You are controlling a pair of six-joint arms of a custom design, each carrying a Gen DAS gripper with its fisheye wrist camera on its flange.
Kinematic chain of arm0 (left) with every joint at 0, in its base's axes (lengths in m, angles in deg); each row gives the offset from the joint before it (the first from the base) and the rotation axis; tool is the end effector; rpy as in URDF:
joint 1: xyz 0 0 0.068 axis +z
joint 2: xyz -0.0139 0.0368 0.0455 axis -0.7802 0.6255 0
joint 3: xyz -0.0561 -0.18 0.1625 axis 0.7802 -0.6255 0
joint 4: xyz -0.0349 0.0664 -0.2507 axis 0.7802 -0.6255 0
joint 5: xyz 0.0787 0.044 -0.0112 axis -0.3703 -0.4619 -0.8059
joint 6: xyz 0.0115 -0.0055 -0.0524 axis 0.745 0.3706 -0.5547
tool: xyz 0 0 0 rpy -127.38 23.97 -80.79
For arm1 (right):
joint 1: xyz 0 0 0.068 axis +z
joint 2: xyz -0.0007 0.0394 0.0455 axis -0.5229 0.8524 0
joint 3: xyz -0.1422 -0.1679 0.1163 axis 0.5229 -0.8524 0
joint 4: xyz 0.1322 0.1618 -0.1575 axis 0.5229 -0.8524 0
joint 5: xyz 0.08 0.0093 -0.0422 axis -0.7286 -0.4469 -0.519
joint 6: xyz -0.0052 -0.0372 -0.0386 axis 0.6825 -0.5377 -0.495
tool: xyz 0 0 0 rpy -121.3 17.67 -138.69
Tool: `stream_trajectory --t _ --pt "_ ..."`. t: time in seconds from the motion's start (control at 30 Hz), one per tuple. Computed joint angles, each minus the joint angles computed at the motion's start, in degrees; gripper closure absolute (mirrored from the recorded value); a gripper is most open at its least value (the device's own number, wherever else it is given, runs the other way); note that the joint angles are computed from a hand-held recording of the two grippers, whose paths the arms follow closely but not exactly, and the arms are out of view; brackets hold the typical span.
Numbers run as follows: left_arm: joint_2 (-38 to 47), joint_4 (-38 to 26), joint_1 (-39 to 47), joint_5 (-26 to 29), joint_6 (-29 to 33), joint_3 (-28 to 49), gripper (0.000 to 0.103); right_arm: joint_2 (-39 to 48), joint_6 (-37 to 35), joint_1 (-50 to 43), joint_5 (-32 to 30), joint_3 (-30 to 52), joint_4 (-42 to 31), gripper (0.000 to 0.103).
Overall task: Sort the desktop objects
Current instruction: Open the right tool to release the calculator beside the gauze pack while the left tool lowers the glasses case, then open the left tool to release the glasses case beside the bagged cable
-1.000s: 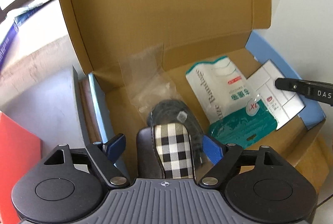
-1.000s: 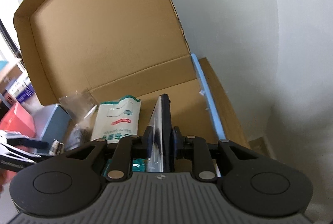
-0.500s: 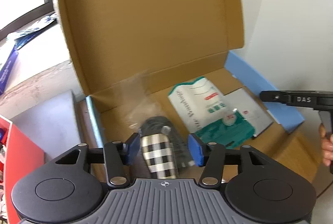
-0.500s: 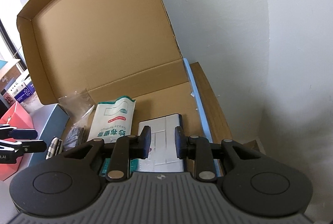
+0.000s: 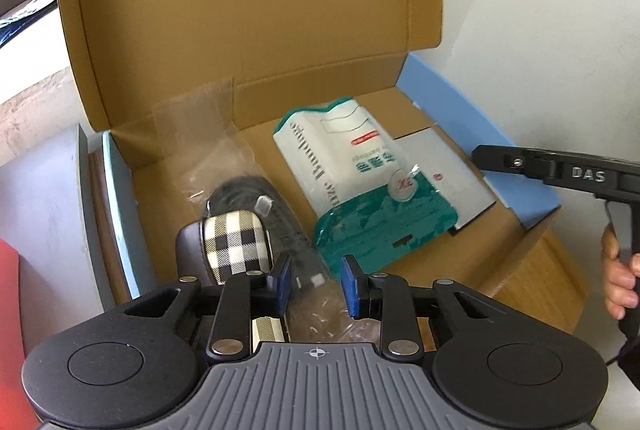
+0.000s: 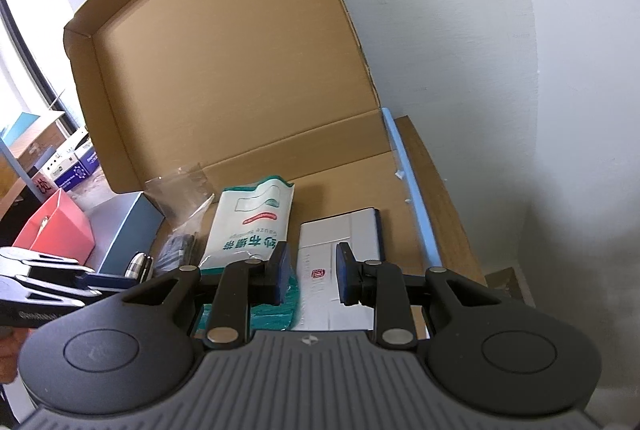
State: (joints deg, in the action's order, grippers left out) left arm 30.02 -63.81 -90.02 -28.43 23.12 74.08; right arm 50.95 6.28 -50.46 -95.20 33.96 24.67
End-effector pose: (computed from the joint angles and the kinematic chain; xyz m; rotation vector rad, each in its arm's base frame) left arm 0.1639 -0.1252 0.0921 0.2900 2.5372 -0.2487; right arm 0.1824 -0.0380 0.0623 -0.1173 2.2695 0.6082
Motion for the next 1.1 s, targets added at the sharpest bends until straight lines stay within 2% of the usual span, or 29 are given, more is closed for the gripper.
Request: stream_trajectory --t 0.33,0.5,0.63,0.73,0.8,0.9,1.0,1.1 --pt "2.63 4.23 2.32 -3.37 3.74 -0.40 0.073 1.62 0.20 0.96 -0.51 0.03 1.17 0.073" --pt "-0.91 4.95 2.63 -2.06 3.36 -2.69 0.067 -0.13 -0.73 0.69 -1.25 -0.51 -0.46 0.073" --pt "-5.60 3.33 0.46 -3.85 1.97 -4.30 0.055 -2.82 -1.95 1.22 -0.67 -1.63 -1.80 0.073" --pt "-8.74 -0.22 -2.07 -6.16 -1.17 -4.22 0.044 -5.68 -2.56 1.45 -0.37 -2.66 -3.51 0.073" --pt "-12.33 -3.11 -5.58 -9.74 -4.12 -4.78 0.039 -9.14 -3.20 1.54 0.04 -3.70 -5.55 0.073" --pt "-18.47 -7.52 -11.84 -15.41 -9.73 -5.93 0.031 -16.91 -4.46 1.25 0.40 -5.53 -10.84 0.065" --pt "-24.60 -11.51 -17.75 -20.08 -16.17 -7.22 0.022 -26.13 -5.68 0.71 0.27 -6.89 -18.45 0.060" --pt "-27.84 -17.32 -25.31 -27.18 -23.36 -6.69 0.013 -37.82 -6.87 0.08 0.07 -7.96 -28.90 0.053"
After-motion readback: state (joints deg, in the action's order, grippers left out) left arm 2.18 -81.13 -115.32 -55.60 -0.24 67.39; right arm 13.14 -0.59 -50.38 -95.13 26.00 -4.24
